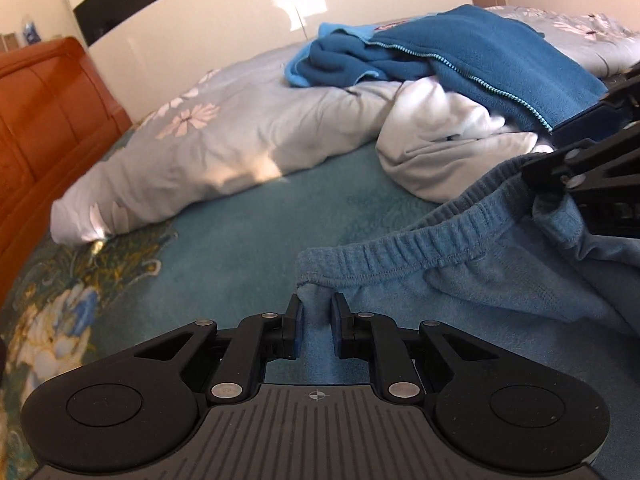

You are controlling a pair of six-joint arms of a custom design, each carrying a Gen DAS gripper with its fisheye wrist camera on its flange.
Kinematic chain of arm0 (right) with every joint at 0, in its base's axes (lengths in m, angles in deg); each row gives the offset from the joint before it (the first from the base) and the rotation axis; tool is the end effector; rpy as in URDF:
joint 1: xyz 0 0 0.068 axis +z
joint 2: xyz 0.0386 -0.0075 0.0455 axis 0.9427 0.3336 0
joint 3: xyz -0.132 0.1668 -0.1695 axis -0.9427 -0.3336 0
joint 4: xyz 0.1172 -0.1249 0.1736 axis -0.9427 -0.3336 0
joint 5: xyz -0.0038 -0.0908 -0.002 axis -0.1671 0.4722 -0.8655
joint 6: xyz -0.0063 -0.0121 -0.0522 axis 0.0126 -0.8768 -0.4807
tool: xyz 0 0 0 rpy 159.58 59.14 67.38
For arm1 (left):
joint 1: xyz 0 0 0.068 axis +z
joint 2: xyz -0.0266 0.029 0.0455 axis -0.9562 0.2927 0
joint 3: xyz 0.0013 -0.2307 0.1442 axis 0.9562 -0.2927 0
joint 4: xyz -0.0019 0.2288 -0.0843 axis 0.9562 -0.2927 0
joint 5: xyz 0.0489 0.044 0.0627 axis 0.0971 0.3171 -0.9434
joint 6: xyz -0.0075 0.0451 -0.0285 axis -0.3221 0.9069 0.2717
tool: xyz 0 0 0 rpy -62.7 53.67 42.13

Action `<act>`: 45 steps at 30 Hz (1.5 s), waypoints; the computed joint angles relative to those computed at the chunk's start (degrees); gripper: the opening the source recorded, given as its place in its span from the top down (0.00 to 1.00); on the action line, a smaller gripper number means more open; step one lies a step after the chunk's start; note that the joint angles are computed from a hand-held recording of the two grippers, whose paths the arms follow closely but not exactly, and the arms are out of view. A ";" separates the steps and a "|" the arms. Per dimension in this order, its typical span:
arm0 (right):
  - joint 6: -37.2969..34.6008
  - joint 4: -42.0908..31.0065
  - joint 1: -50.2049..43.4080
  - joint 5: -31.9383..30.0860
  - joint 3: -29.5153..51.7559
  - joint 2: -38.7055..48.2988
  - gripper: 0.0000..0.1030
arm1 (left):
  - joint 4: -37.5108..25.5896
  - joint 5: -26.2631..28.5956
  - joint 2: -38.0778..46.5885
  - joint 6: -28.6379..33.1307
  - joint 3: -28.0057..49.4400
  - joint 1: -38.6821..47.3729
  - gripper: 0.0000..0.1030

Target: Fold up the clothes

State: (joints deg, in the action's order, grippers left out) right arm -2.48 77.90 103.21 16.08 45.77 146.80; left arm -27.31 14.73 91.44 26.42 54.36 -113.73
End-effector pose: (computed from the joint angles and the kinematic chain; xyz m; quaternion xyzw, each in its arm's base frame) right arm 0.2613 0.1451 0.0950 -0.0251 0.9151 -0.1075 0.3878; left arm 0.2874 -0.2314 0.0552 0.2890 0.8650 0.0378 0.4084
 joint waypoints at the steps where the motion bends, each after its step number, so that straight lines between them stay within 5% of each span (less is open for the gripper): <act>1: -0.22 1.34 -0.28 -1.10 -1.32 -1.01 0.67 | 0.33 0.07 -0.23 -0.42 -0.41 0.05 0.86; 2: -0.30 2.56 -0.57 -2.14 -2.72 -2.22 0.60 | 0.22 0.37 -0.83 -0.83 -0.93 0.20 0.80; 10: 0.92 8.08 -1.88 -4.57 -16.33 -19.10 0.51 | 3.55 8.20 -8.50 -3.54 -9.78 4.10 0.49; 16: 7.24 10.54 -3.59 -10.31 -23.03 -22.49 0.51 | 1.28 10.46 -8.15 -6.11 -9.46 5.83 0.47; 25: 8.10 14.76 0.19 -11.20 -19.76 -11.37 0.52 | 2.36 15.14 -3.87 -8.57 -7.20 6.90 0.47; 31: 7.93 15.47 -0.06 -11.58 -19.13 -7.62 0.67 | 4.08 16.84 -3.09 -7.62 -7.34 7.36 0.47; 35: 7.97 16.01 -0.37 -11.77 -19.60 -7.43 0.80 | 4.72 17.65 -3.05 -8.30 -7.59 7.23 0.56; 41: 8.00 16.23 -0.39 -11.55 -20.17 -8.24 0.93 | 8.77 19.96 -3.71 -11.94 -10.03 7.44 0.87; 42: 7.89 16.05 0.06 -10.71 -20.20 -8.39 0.93 | 9.97 18.87 -3.85 -12.22 -10.75 6.93 0.94; 45: 5.49 14.96 1.62 -6.94 -20.15 -9.64 0.95 | 12.89 12.91 -4.69 -9.57 -12.30 4.06 0.96</act>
State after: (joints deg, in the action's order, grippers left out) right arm 3.01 92.86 104.83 9.13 25.62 137.16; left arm -14.42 27.64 86.75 16.85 42.06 -109.67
